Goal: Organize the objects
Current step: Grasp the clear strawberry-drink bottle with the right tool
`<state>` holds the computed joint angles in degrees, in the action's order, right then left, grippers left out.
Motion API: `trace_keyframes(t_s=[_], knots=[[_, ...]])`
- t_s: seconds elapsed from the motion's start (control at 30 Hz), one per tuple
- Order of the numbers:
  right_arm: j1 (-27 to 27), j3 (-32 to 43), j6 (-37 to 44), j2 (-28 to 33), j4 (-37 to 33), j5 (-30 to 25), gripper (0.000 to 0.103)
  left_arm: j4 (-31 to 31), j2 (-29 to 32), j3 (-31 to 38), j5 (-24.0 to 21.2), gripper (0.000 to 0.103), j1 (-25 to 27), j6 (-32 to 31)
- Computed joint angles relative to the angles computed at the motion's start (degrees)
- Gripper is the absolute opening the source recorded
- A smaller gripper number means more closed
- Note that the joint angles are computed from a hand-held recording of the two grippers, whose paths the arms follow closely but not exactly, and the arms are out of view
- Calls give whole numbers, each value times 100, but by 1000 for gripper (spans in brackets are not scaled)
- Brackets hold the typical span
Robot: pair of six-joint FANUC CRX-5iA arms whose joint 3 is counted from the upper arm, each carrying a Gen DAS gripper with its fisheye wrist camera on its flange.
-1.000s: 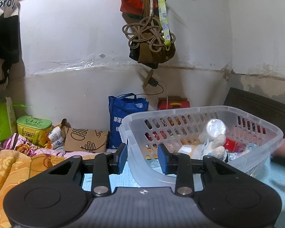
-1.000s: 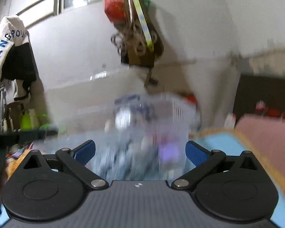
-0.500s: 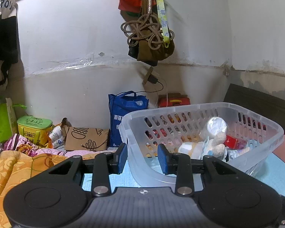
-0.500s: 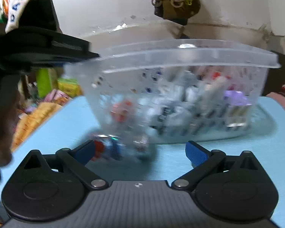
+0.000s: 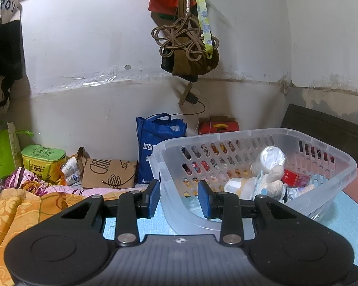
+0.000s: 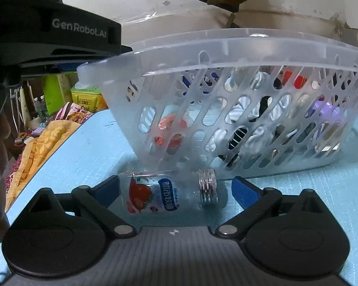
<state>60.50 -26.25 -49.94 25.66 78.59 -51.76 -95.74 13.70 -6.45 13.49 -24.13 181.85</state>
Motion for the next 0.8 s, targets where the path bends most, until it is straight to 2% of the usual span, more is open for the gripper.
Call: trace_keyframes(t_s=[0.07, 0.2, 0.37, 0.63, 0.8], knots=[[-1, -85, -133, -41, 143, -16, 87, 11, -8, -8, -2, 39, 2, -3], [224, 49, 48, 57, -236, -496, 87, -5, -4, 1, -18, 39, -10, 13], [418, -358, -339, -235, -187, -801, 87, 59, 2, 9, 12, 39, 15, -23], [935, -903, -505, -438, -21, -1771, 87, -42, -3, 13, -15, 39, -14, 74], [1270, -1316, -902, -760, 159, -2367, 87, 110, 0, 10, 26, 39, 34, -62]])
